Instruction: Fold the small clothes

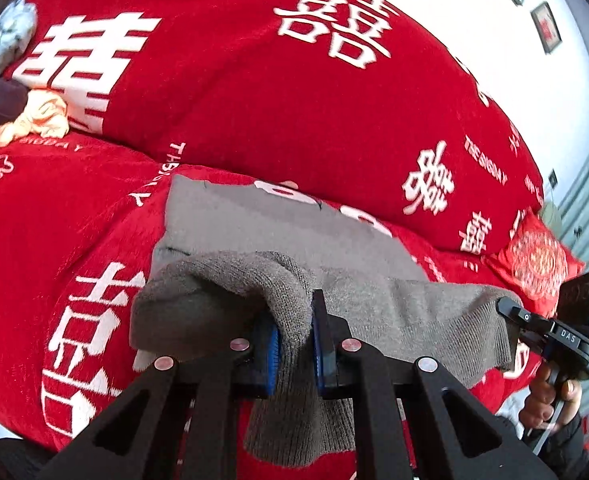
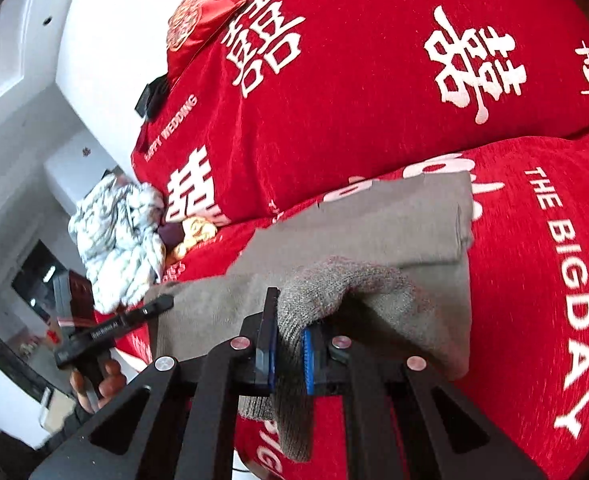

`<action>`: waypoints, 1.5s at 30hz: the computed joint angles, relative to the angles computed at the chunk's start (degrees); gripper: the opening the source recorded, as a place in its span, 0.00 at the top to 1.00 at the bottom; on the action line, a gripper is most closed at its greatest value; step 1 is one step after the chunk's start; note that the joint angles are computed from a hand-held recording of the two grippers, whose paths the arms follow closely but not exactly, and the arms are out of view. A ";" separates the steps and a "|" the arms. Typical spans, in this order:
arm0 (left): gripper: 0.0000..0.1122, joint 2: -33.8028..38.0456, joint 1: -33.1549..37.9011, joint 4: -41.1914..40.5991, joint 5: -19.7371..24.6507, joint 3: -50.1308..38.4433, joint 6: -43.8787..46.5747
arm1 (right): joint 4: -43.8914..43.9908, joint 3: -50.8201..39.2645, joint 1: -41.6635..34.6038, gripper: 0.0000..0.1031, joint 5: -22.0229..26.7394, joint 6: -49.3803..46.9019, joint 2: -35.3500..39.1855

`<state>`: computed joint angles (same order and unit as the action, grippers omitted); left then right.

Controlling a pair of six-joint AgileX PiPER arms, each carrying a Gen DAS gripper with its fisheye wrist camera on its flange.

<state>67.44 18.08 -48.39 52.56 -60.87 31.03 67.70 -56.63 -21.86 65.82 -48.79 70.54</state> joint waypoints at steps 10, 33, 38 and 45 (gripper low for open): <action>0.87 12.11 -2.70 5.14 -0.67 -11.63 -11.17 | -3.11 -13.51 5.60 0.90 -5.66 15.59 11.45; 0.87 37.69 -13.20 25.22 7.31 -44.44 -30.41 | -19.92 -39.61 12.98 0.90 -9.55 37.33 32.73; 0.87 44.01 -16.68 31.85 9.15 -51.66 -33.57 | -26.20 -45.85 14.86 0.90 -9.48 41.61 37.85; 0.87 51.64 -18.17 35.23 12.18 -60.46 -36.19 | -31.78 -53.12 16.12 0.90 -8.05 44.69 43.84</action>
